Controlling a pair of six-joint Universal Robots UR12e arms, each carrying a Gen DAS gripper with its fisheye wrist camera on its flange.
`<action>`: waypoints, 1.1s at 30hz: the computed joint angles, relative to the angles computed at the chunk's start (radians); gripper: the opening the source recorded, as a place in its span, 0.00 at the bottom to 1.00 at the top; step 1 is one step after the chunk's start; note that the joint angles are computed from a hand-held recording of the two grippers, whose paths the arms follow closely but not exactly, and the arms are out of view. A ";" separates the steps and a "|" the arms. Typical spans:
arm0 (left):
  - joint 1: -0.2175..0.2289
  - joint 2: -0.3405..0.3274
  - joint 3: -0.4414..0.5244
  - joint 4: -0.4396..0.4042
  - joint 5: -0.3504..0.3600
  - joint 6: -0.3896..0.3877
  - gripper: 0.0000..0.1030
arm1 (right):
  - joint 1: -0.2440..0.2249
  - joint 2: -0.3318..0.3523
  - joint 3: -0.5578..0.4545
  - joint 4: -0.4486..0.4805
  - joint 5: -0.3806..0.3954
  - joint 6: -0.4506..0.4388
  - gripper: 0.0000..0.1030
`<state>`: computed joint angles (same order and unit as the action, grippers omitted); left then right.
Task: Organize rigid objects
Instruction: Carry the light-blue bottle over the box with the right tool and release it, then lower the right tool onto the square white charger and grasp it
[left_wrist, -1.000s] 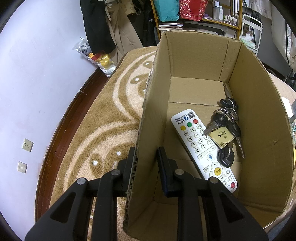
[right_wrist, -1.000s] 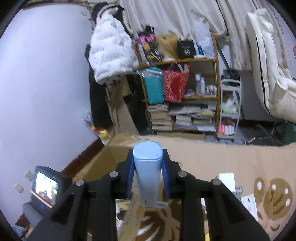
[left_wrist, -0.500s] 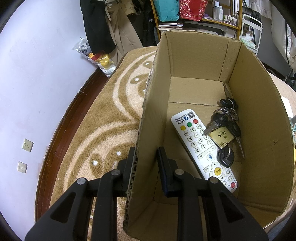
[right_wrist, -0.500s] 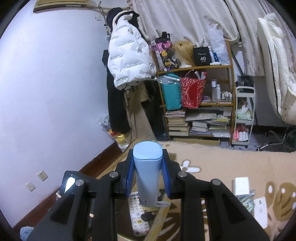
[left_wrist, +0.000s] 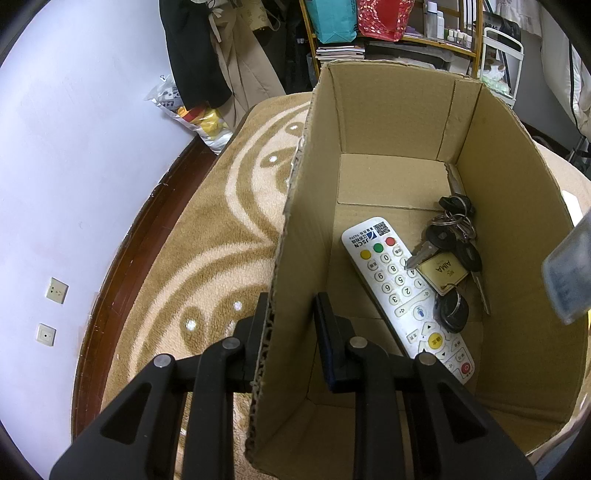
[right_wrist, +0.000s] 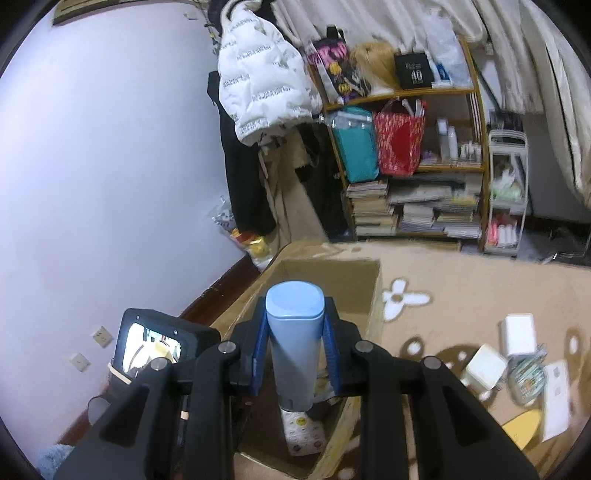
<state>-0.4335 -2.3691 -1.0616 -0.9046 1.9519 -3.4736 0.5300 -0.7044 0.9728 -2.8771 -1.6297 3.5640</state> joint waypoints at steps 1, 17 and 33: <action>0.000 0.000 0.000 0.000 -0.001 0.000 0.22 | -0.003 0.001 0.000 0.010 0.015 0.012 0.28; 0.003 0.003 -0.005 0.005 -0.009 0.002 0.22 | -0.003 0.053 -0.061 0.169 -0.015 0.028 0.31; 0.007 0.009 -0.011 0.006 -0.016 0.002 0.22 | -0.004 0.033 -0.046 0.146 -0.132 0.029 0.72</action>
<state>-0.4261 -2.3601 -1.0729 -0.8989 1.9356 -3.4713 0.5257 -0.6715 0.9269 -2.7314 -1.7615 3.5927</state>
